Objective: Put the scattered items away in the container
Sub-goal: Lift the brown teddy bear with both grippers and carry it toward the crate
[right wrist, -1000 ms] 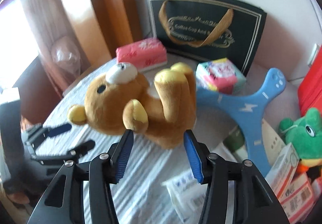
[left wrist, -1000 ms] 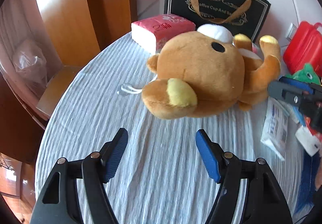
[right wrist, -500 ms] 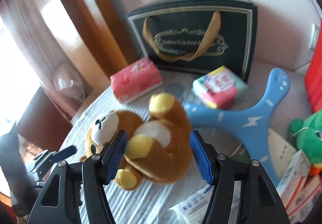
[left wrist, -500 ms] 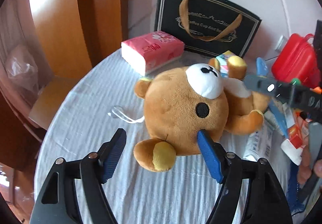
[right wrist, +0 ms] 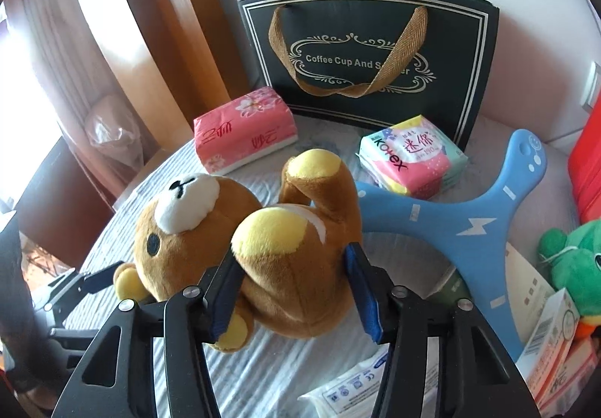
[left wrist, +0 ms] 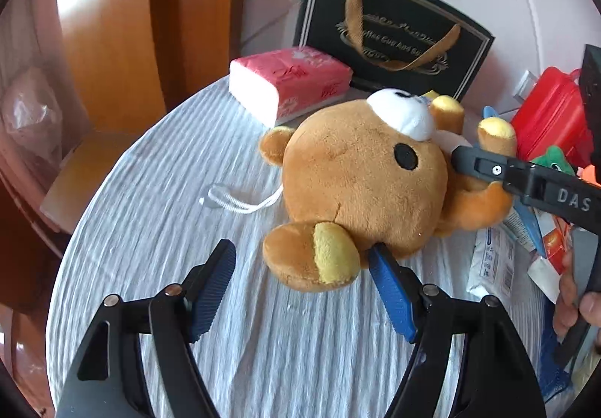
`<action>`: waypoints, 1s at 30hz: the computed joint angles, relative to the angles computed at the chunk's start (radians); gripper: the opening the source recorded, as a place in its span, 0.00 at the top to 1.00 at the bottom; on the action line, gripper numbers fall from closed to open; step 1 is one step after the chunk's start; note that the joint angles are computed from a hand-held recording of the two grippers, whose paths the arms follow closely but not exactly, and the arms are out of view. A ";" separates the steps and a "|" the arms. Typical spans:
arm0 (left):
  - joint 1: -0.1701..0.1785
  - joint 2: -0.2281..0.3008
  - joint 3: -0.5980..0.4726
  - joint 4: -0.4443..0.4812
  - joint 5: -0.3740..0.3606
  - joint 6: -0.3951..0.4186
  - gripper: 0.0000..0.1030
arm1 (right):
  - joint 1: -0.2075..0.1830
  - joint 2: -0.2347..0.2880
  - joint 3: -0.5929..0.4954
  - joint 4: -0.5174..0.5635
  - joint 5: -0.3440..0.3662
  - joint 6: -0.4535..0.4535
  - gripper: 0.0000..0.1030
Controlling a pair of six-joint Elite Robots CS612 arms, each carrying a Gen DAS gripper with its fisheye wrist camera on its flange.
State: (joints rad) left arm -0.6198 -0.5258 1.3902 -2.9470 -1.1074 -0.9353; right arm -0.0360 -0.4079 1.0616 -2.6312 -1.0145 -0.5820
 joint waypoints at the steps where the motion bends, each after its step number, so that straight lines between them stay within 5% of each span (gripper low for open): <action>1: 0.000 0.003 0.001 -0.030 -0.007 0.025 0.55 | 0.001 0.002 -0.005 0.005 -0.003 -0.011 0.53; 7: -0.021 0.000 -0.017 0.008 0.076 0.062 0.68 | 0.000 -0.018 0.041 -0.081 -0.003 -0.053 0.74; 17: -0.078 -0.073 0.033 -0.016 0.161 0.083 0.69 | -0.046 -0.117 0.174 -0.164 0.060 -0.063 0.77; 30: -0.242 -0.175 0.011 0.055 0.367 0.096 0.69 | -0.213 -0.362 0.467 -0.334 0.223 -0.088 0.77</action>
State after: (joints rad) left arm -0.8620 -0.7010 1.4016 -2.8924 -0.7407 -0.8388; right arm -0.2495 -0.7701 1.5285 -2.9648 -0.7912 -0.6699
